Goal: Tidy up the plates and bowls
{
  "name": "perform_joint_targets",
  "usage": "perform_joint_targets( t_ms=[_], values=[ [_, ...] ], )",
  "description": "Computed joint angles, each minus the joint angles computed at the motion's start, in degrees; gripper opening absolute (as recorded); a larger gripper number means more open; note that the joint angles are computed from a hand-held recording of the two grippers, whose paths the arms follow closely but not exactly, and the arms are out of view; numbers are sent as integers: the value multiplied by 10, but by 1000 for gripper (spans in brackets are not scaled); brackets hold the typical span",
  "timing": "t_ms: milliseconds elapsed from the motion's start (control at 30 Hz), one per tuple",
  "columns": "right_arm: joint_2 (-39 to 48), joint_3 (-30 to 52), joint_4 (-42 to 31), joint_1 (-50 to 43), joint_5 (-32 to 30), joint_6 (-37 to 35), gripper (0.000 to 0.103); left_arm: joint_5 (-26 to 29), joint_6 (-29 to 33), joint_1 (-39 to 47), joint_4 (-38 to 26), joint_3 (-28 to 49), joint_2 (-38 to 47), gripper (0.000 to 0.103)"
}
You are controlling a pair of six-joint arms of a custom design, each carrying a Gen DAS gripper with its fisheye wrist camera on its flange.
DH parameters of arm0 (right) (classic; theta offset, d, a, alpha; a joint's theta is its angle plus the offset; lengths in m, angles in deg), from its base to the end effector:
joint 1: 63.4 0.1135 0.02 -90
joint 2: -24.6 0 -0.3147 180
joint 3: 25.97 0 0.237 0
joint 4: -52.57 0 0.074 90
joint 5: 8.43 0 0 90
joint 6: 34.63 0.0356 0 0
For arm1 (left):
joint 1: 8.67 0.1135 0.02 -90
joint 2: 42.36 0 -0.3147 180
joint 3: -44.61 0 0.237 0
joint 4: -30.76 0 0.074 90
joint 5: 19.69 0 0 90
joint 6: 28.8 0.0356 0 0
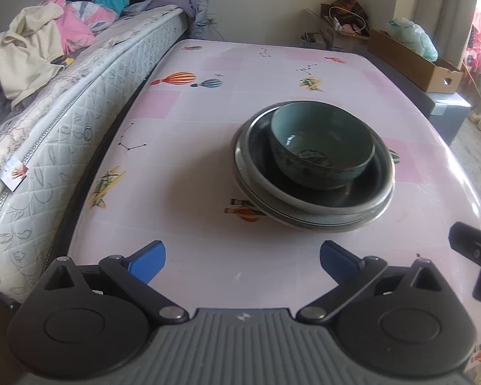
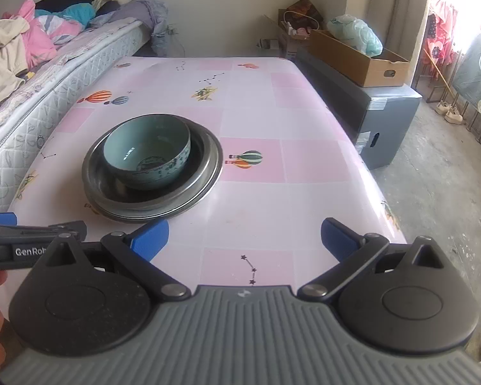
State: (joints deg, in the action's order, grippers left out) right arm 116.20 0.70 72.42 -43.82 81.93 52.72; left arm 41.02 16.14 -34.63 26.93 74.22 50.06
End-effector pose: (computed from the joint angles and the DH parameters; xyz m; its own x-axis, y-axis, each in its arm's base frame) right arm 0.1947 0.0690 0.1358 -0.6511 -0.2807 -0.7052 -0.3614 0.9317 -0.0371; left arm 0.1724 -0.0646 0.1207 -0.7298 -0.3313 -0.5980 -0.4378 0.8983 0.0366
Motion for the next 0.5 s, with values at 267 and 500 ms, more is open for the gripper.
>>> perform_joint_targets(
  t_ms=[267, 500],
  values=[
    [-1, 7, -15, -17, -5, -13, 102, -11, -19, -22, -33, 20, 0, 103],
    [10, 13, -24, -29, -19, -14, 102, -9, -24, -24, -39, 23, 3, 103]
  ],
)
